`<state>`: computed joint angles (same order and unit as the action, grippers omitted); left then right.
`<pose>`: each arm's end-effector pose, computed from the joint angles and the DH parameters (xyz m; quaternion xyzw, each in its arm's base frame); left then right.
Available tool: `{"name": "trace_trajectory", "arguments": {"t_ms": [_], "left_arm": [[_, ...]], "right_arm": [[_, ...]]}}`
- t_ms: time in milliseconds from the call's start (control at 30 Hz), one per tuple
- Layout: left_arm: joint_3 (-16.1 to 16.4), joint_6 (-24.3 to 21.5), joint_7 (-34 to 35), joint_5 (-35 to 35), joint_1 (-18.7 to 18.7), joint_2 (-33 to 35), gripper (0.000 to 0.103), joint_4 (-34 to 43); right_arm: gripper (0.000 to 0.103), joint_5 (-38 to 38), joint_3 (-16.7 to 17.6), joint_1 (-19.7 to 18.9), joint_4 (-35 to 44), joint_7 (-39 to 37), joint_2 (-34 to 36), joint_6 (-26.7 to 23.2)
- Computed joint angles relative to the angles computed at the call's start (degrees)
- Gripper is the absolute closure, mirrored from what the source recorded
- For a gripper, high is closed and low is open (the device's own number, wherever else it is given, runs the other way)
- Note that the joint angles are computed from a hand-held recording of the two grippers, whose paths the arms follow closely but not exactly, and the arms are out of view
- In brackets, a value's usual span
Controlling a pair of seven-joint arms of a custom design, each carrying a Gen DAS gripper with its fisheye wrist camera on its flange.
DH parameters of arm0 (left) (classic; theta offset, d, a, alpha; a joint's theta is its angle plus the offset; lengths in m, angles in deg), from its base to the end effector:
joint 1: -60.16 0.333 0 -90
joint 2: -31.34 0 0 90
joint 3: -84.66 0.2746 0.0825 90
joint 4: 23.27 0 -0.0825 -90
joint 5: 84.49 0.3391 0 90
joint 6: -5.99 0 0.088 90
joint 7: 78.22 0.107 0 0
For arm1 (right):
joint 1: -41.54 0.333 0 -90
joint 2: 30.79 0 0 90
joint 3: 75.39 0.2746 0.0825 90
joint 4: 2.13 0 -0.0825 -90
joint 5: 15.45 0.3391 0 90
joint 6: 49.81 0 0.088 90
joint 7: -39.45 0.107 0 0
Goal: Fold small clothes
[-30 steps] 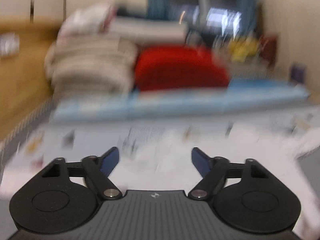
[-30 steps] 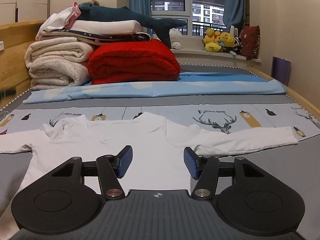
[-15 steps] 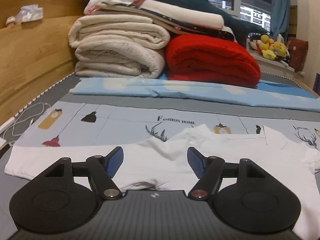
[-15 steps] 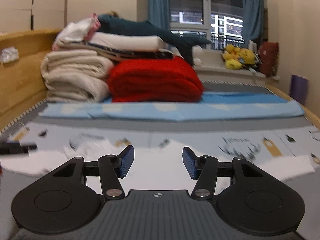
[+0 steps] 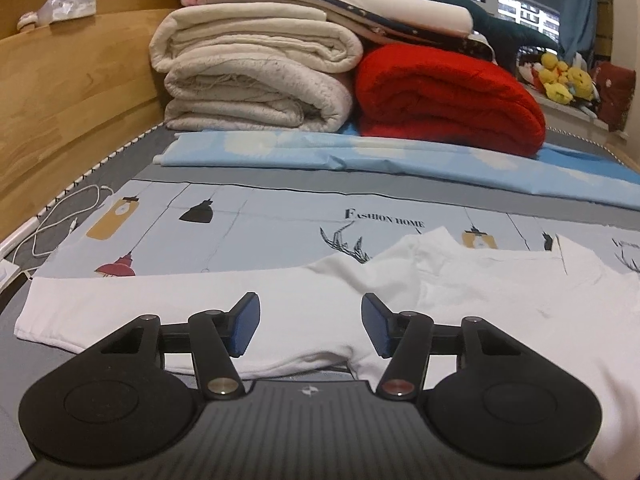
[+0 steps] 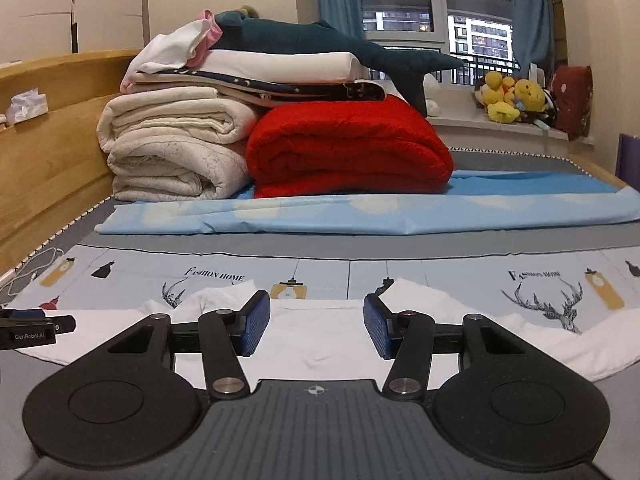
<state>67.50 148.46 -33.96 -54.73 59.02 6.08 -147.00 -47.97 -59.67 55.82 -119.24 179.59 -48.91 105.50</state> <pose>0.4174 -0.1662 0.6214 -0.6830 0.5813 -0.2696 0.3506 0.3976 0.2751 0.6485 -0.6315 0.5835 -0.2975 0.4151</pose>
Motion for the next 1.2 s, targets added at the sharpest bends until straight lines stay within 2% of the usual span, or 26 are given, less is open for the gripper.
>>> {"name": "trace_trajectory", "arguments": {"t_ms": [133, 200, 267, 333, 433, 600, 733, 900, 967, 1033, 1100, 1200], "left_arm": [[0.75, -0.05, -0.38, -0.02, 0.62, 0.86, 0.048, 0.29], [1.34, -0.29, -0.34, -0.35, 0.95, 1.30, 0.056, 0.10], [2.40, -0.85, 0.02, -1.66, 1.04, 1.74, 0.067, -0.08], [3.67, -0.84, 0.25, -3.21, 1.32, 1.70, 0.072, -0.53], [4.97, -0.61, 0.57, -4.66, 2.30, 1.22, 0.072, -1.03], [6.77, -0.53, 1.23, -7.20, 4.17, 1.11, 0.072, -1.56], [7.89, -3.36, 1.39, -9.10, 5.83, 1.67, 0.072, -1.54], [9.03, -6.90, -0.72, -9.68, 8.46, 2.55, 0.067, -0.77], [9.64, -7.57, -2.29, -9.42, 9.76, 2.86, 0.052, -0.63], [10.11, -8.48, -3.38, -8.89, 10.88, 2.93, 0.042, -0.67], [10.79, -9.37, -4.35, -8.80, 11.82, 2.95, 0.041, -0.78], [12.00, -9.77, -5.38, -9.54, 13.00, 3.39, 0.034, -1.15]], "right_arm": [[0.049, -0.29, -0.18, -0.06, 0.69, -0.34, 1.00, 0.38], [0.050, -0.03, -0.23, 0.12, 1.46, -0.06, 2.06, 0.09], [0.053, -0.66, -0.27, 0.12, 2.19, 0.56, 3.05, 0.09], [0.065, -1.10, -0.62, 0.41, 2.69, 0.85, 3.90, 0.33], [0.080, -0.73, -1.58, 1.14, 2.66, 0.06, 4.63, 1.56], [0.082, -1.36, -2.18, 1.62, 3.54, -0.55, 6.01, 1.11], [0.081, -0.14, -3.08, 2.46, 4.65, -1.78, 7.35, -0.02], [0.081, 1.26, -4.14, 3.17, 5.46, -3.19, 8.23, -0.68], [0.081, 1.68, -4.38, 3.38, 5.56, -3.82, 8.43, -0.78], [0.081, 2.20, -4.64, 3.58, 5.47, -4.67, 8.53, -0.92], [0.081, 2.73, -4.76, 3.76, 5.48, -5.35, 8.75, -1.30], [0.081, 4.01, -4.99, 4.22, 5.85, -6.63, 9.35, -2.04]]}}
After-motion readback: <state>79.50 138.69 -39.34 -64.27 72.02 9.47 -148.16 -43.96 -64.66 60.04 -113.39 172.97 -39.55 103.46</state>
